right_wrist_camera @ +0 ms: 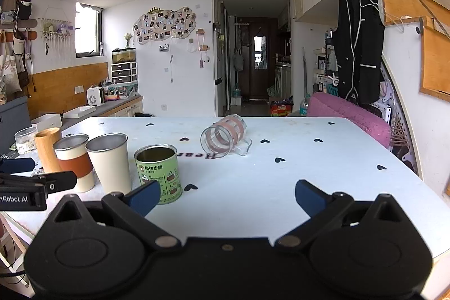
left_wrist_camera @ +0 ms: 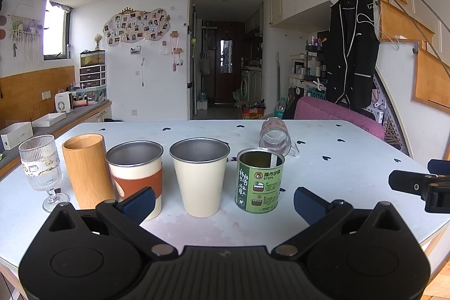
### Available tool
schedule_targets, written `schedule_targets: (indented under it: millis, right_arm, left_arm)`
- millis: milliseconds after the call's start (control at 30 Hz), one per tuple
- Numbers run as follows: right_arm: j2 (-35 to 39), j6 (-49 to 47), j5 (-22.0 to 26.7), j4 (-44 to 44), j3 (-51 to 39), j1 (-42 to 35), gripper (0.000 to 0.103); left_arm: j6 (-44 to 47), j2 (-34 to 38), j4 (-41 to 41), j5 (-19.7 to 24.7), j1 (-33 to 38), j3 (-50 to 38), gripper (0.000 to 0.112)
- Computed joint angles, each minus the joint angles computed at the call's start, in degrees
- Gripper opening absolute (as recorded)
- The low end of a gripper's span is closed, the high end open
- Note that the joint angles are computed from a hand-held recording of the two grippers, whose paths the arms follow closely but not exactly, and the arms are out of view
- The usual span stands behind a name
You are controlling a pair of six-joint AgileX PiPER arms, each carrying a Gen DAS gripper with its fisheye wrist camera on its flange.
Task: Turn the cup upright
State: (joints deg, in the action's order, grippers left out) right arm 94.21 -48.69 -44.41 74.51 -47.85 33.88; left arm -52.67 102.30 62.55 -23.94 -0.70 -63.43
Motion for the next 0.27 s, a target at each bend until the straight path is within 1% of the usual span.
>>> schedule_targets:
  millis: [267]
  right_arm:
    - [0.0,-0.1,0.0,0.1,0.0,0.0,0.103]
  left_arm:
    - [0.6,0.1,-0.5,-0.2,0.1,0.4,0.103]
